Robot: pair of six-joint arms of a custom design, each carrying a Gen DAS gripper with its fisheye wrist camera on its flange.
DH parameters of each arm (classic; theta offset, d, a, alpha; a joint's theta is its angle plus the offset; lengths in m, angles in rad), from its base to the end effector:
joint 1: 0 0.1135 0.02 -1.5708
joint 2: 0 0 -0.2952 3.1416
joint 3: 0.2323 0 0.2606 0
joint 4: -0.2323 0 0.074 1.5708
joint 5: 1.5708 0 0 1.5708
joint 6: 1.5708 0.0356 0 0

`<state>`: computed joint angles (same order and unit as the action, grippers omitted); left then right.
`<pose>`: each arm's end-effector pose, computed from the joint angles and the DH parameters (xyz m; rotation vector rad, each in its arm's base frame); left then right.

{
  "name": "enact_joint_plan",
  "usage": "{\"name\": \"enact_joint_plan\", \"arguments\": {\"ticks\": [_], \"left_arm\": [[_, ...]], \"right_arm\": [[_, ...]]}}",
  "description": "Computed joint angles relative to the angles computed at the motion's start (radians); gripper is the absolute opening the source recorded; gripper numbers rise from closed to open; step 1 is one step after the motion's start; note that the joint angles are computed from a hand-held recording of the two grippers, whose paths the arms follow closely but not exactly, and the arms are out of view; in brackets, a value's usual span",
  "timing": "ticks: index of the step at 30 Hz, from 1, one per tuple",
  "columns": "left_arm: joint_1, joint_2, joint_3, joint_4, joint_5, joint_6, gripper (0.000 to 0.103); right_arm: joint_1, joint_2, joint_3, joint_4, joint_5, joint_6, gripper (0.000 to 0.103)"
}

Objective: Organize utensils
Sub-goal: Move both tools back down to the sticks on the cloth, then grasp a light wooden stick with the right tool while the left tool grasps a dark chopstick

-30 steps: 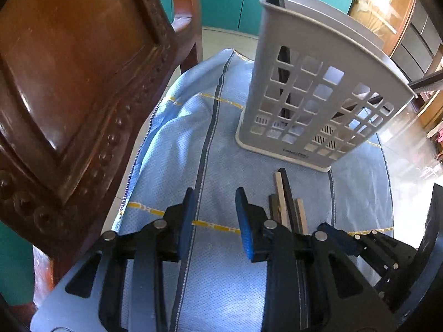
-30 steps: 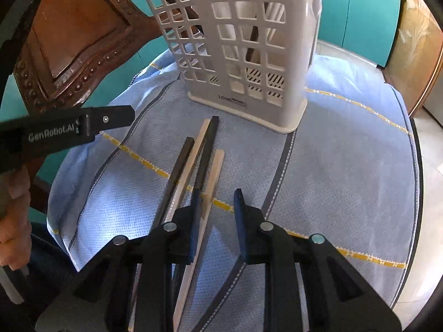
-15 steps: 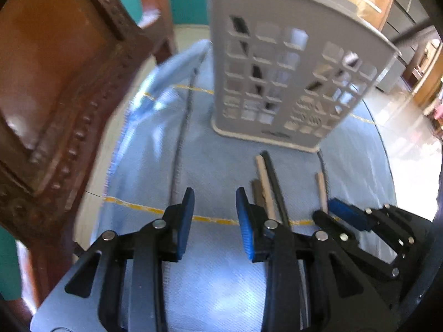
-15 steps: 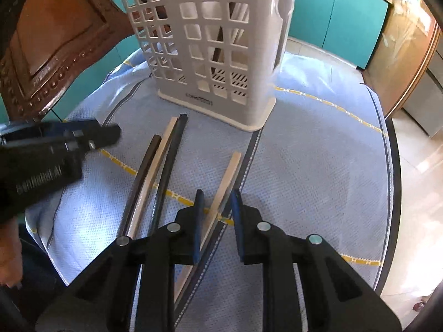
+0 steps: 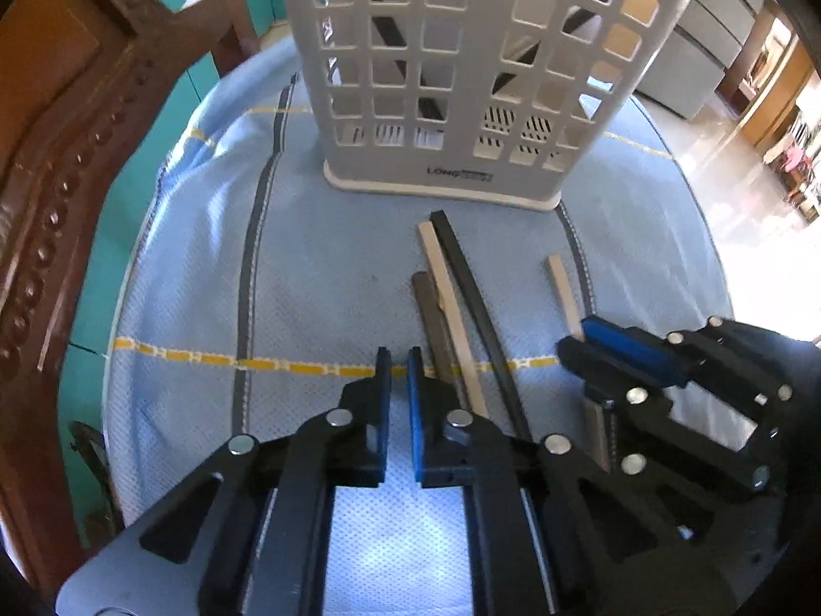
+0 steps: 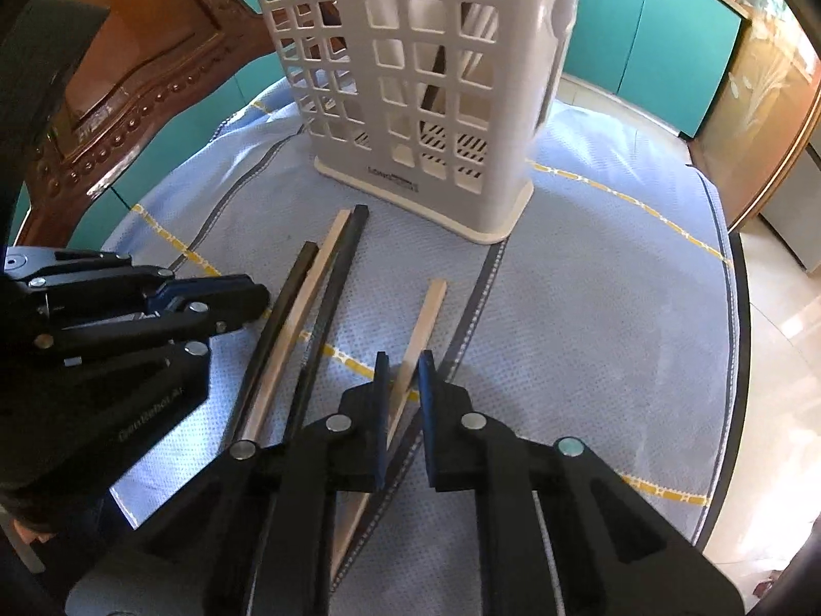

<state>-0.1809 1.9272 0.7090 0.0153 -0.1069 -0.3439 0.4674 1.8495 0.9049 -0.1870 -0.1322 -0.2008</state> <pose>0.3019 -0.0514 0.0708 -0.2520 2.7477 0.0094 0.3058 0.1596 0.1281 -0.9272 2.5492 0.2584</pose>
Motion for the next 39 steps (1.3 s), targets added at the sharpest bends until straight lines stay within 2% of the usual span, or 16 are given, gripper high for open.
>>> {"name": "enact_joint_plan", "arguments": {"ticks": [3,8,12,16,19,27,39], "left_arm": [[-0.003,0.006,0.0,-0.001,-0.024,-0.003,0.007],[0.041,-0.024,-0.045,0.046,0.023,0.002,0.007],[0.042,-0.07,-0.059,0.051,0.051,0.019,0.007],[0.008,-0.014,-0.016,0.035,0.036,0.009,0.007],[-0.023,0.016,0.011,0.027,-0.009,0.007,0.009],[-0.072,0.032,0.064,-0.014,-0.047,-0.039,0.01],[-0.018,0.022,0.002,0.052,-0.006,0.009,0.012]], "right_arm": [[-0.008,-0.008,-0.004,0.013,0.048,-0.011,0.011],[-0.042,-0.029,-0.002,0.006,-0.008,0.001,0.011],[-0.045,-0.033,0.0,0.002,-0.004,0.006,0.013],[-0.04,-0.021,0.004,-0.002,0.007,0.007,0.013],[-0.03,-0.015,0.004,0.0,0.023,0.018,0.013],[-0.006,0.012,0.002,0.025,0.056,0.035,0.024],[-0.004,0.015,0.004,0.034,0.059,0.035,0.024]]}}
